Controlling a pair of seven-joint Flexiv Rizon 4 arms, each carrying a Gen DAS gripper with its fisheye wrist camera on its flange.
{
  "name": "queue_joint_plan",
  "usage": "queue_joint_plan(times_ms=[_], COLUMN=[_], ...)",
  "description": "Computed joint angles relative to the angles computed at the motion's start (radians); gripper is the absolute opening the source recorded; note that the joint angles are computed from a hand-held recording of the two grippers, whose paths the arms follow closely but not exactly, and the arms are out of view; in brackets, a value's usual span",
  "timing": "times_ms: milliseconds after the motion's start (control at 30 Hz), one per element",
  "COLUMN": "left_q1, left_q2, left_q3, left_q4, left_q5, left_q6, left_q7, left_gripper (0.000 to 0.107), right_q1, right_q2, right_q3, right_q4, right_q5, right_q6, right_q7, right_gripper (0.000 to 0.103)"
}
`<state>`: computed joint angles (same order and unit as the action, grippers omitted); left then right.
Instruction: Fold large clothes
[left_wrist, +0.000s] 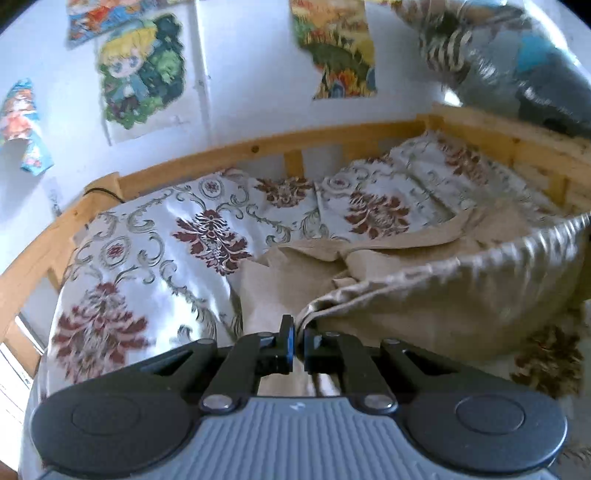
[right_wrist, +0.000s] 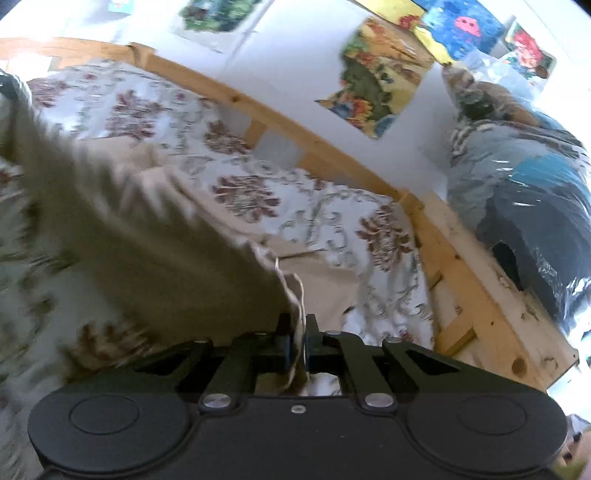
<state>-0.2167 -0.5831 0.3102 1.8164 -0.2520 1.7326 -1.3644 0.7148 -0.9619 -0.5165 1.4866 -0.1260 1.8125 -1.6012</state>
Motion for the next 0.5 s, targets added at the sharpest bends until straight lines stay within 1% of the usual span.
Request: queue_joint_plan(times_ms=[100, 167, 200, 233, 267, 300, 333, 367, 400, 433, 467, 500], left_q1=[-0.023, -0.024, -0.019, -0.011, 0.005, 0.030, 0.054, 0.076, 0.087, 0.096, 0.106, 0.116], left_q2=[-0.122, -0.204, -0.242, -0.286, -0.316, -0.343, -0.359, -0.377, -0.388, -0.398, -0.401, -0.403], left_q3=[0.078, 0.110, 0.120, 0.132, 0.124, 0.101, 0.076, 0.053, 0.043, 0.034, 0.022, 0.008], left_q4=[-0.198, -0.324, -0.382, -0.455, -0.509, -0.562, -0.590, -0.622, -0.641, -0.654, -0.656, -0.657], left_q5=[0.012, 0.025, 0.028, 0.030, 0.028, 0.017, 0.008, -0.003, -0.005, -0.005, -0.001, 0.006], left_q6=[-0.143, -0.232, -0.277, -0.341, -0.396, -0.453, -0.484, -0.525, -0.551, -0.566, -0.568, -0.568], left_q7=[0.022, 0.002, -0.013, -0.027, -0.036, -0.044, -0.053, -0.068, -0.088, -0.112, -0.123, -0.130], left_gripper=[0.004, 0.004, 0.004, 0.004, 0.005, 0.005, 0.005, 0.005, 0.005, 0.005, 0.005, 0.005], right_q1=[0.010, 0.014, 0.008, 0.009, 0.004, -0.012, -0.022, -0.031, -0.042, -0.055, -0.065, -0.078], right_q2=[-0.127, -0.219, -0.272, -0.330, -0.367, -0.391, -0.403, -0.414, -0.417, -0.415, -0.408, -0.389], right_q3=[-0.069, -0.132, -0.165, -0.218, -0.246, -0.244, -0.240, -0.239, -0.226, -0.205, -0.185, -0.145], right_q4=[-0.190, -0.302, -0.371, -0.431, -0.474, -0.508, -0.518, -0.521, -0.517, -0.514, -0.504, -0.487], right_q5=[0.017, 0.025, 0.027, 0.035, 0.034, 0.025, 0.020, 0.020, 0.018, 0.012, 0.008, -0.004], right_q6=[-0.126, -0.170, -0.197, -0.215, -0.229, -0.234, -0.219, -0.188, -0.156, -0.135, -0.116, -0.098], right_q7=[0.122, 0.221, 0.276, 0.342, 0.389, 0.415, 0.433, 0.453, 0.465, 0.476, 0.489, 0.493], right_gripper=[0.009, 0.012, 0.017, 0.023, 0.036, 0.051, 0.059, 0.073, 0.080, 0.083, 0.089, 0.095])
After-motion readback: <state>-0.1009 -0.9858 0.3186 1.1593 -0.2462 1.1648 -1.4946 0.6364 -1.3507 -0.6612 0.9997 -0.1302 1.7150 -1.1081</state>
